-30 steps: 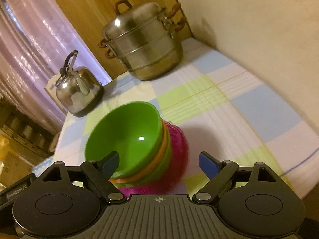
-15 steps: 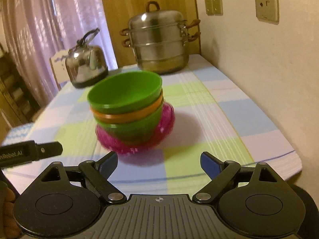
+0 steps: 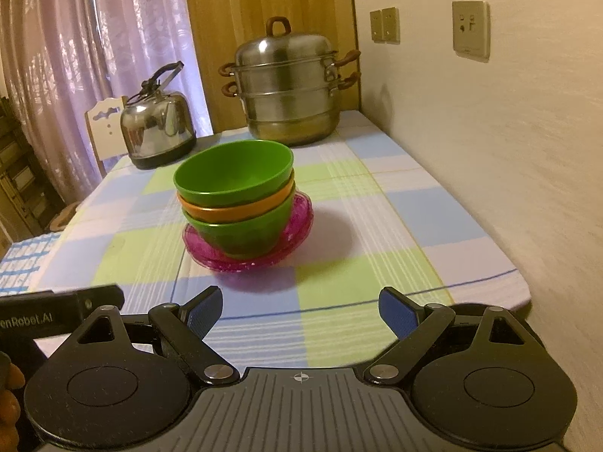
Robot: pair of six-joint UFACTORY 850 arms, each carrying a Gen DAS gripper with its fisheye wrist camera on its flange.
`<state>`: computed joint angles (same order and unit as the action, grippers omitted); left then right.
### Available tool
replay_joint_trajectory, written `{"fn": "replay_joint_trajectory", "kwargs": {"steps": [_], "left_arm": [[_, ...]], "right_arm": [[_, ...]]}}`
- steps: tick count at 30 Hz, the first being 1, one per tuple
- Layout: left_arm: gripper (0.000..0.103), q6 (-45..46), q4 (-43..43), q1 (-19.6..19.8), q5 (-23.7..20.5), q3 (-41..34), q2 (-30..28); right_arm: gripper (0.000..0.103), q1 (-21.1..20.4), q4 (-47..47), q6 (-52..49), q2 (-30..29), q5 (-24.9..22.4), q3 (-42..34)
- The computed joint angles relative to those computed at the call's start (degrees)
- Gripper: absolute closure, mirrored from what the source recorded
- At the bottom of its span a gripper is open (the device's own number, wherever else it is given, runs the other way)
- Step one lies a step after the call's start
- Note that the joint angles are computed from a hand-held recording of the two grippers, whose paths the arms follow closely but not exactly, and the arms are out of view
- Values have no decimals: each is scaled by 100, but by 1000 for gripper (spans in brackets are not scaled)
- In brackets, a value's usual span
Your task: Organize plates and bowls
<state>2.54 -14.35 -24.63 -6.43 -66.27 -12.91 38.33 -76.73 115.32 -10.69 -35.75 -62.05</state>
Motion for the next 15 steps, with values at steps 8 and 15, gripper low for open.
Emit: {"fn": "replay_joint_trajectory", "kwargs": {"steps": [8, 15], "left_arm": [[1, 312, -123, 0, 111, 228, 153], [1, -398, 626, -31, -28, 136, 57]], "right_arm": [[14, 141, -83, -66, -18, -73, 78], [14, 112, 57, -192, -75, 11, 54]]}}
